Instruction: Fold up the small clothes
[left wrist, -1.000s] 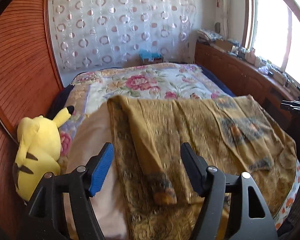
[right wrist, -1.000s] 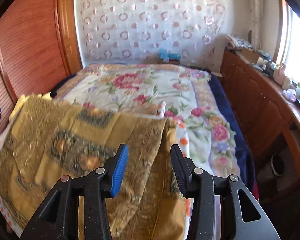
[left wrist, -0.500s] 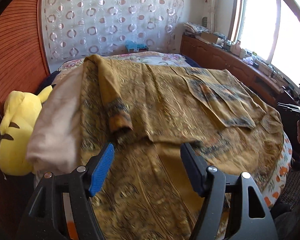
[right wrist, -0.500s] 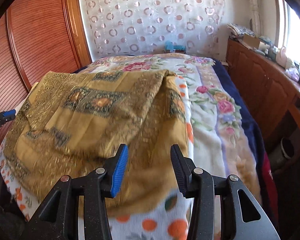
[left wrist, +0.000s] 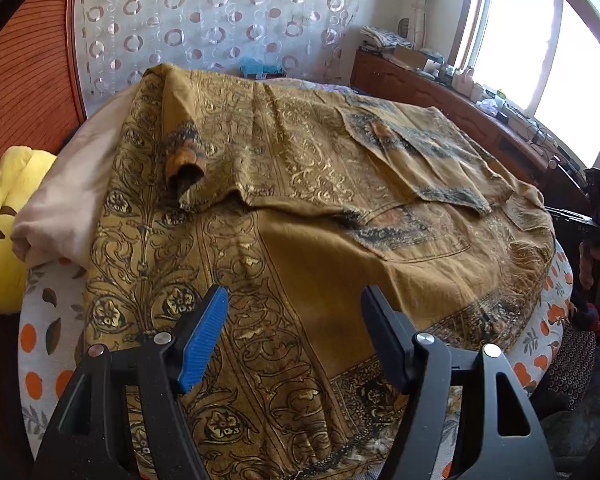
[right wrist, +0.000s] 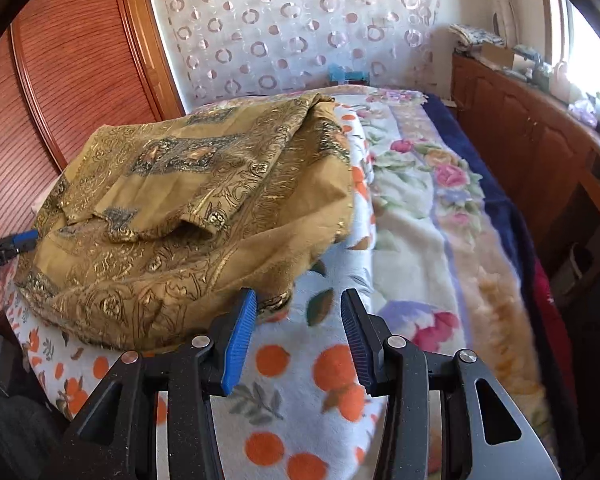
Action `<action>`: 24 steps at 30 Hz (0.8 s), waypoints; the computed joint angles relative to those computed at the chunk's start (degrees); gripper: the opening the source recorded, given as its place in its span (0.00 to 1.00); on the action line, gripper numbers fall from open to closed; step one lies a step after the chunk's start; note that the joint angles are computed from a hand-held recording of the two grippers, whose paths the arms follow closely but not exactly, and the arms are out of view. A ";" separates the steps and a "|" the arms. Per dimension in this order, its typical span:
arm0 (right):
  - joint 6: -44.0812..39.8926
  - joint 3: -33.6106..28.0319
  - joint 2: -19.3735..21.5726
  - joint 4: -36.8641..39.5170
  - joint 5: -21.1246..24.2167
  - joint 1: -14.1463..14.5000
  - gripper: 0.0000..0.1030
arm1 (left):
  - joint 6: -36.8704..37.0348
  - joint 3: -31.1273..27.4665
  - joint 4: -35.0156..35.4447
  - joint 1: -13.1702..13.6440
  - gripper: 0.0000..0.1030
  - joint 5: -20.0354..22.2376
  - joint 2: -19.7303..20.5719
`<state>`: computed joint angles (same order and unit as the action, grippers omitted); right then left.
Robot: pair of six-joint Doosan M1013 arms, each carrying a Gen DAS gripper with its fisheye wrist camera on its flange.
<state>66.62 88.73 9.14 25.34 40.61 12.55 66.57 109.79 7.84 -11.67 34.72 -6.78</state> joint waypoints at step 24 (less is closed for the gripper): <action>8.27 4.19 -7.21 -10.44 -2.22 -1.03 0.15 | -5.38 0.21 6.95 -1.97 0.68 0.42 0.81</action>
